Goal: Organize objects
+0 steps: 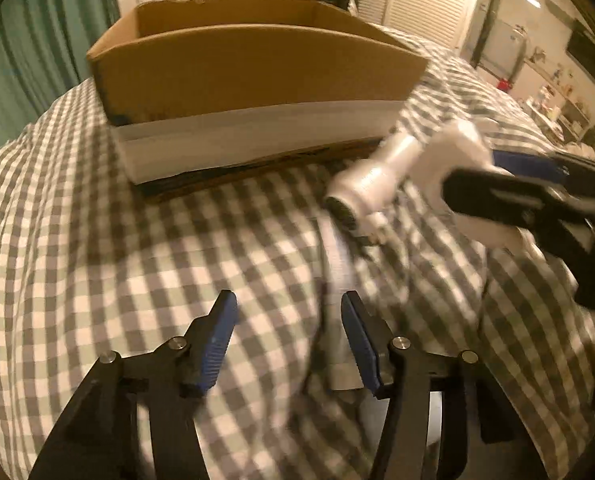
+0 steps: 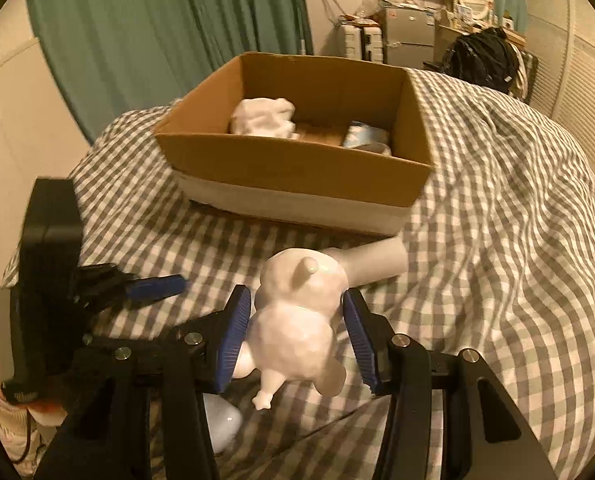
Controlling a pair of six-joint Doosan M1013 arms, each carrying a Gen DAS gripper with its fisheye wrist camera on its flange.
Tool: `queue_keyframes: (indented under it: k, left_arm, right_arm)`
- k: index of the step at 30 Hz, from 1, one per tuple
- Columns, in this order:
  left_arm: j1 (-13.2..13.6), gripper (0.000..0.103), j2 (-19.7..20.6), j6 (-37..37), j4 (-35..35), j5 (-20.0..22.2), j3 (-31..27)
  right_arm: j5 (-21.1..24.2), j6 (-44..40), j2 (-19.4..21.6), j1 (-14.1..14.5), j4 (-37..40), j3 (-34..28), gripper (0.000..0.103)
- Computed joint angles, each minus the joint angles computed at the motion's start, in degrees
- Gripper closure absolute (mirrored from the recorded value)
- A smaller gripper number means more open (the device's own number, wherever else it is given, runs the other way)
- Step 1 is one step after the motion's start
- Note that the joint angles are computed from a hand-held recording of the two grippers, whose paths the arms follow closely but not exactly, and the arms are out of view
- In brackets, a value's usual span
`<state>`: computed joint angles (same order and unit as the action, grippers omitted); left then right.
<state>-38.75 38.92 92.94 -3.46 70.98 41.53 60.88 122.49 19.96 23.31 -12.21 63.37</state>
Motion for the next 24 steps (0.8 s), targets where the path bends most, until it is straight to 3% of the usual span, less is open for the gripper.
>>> queue_keyframes:
  k: [8,9,12,15,24]
  left_arm:
    - [-1.43,0.046,1.51,3.76,-2.75,1.67,-0.56]
    - [-1.14,0.049,2.41,3.37,-4.49,3.47,-1.77]
    - [-1.08,0.078,3.58,2.54,-3.89,5.57,-2.86]
    - [-0.5,0.082,3.25,0.44,-5.34,5.3,-2.72]
    - [-1.57,0.082,-2.92,-1.64,4.2,-7.27,0.93]
  right_arm:
    - [-0.97,2.48,-0.98,-1.08,0.23,1.46,0.055]
    - [-0.88,2.7,-1.01,-1.08,0.04,1.52,0.055]
    - [-0.97,3.2,-1.23,-1.31,0.27,1.96,0.055]
    - [-1.08,3.72,-1.52,-1.22,-0.51,2.25,0.055]
    - [-2.27,4.72,-2.74,-0.88,-2.49,2.66,0.055]
